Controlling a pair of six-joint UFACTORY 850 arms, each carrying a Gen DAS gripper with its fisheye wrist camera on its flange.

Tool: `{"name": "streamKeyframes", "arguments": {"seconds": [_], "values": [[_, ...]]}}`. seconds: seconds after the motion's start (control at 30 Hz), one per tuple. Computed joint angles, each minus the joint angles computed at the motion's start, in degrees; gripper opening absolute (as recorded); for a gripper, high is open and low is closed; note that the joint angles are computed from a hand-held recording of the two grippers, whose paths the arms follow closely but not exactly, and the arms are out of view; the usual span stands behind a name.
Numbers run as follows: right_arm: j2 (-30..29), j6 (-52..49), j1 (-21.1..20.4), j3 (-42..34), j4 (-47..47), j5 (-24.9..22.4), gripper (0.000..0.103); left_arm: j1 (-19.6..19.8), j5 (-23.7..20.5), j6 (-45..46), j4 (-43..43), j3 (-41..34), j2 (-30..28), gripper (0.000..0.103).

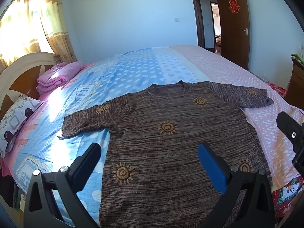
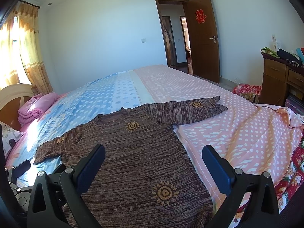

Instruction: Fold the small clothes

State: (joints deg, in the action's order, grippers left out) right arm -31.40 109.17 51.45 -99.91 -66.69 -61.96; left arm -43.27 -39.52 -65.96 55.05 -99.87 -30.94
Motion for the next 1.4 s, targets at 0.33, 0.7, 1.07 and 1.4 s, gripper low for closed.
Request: {"name": "streamKeyframes", "arguments": {"seconds": [0.33,0.7,1.07,1.4], "values": [[0.1,0.1,-0.1,0.1,0.0,0.1,0.102,-0.1,-0.2,0.7,-0.8,-0.4,-0.3,0.103],[0.1,0.1,-0.1,0.4,0.4,0.2,0.102,0.1,0.1,1.3,-1.8,-0.5,-0.3,0.103],[-0.4,-0.8,-0.5,0.0,0.9,-0.2,0.102,0.5,1.1,2.5,-3.0,-0.9,-1.1,0.103],[-1.5,-4.0,-3.1,-1.7,0.5,-1.0,0.102,3.2,3.7,10.9,-13.2,-6.1,-5.0,0.103]]}}
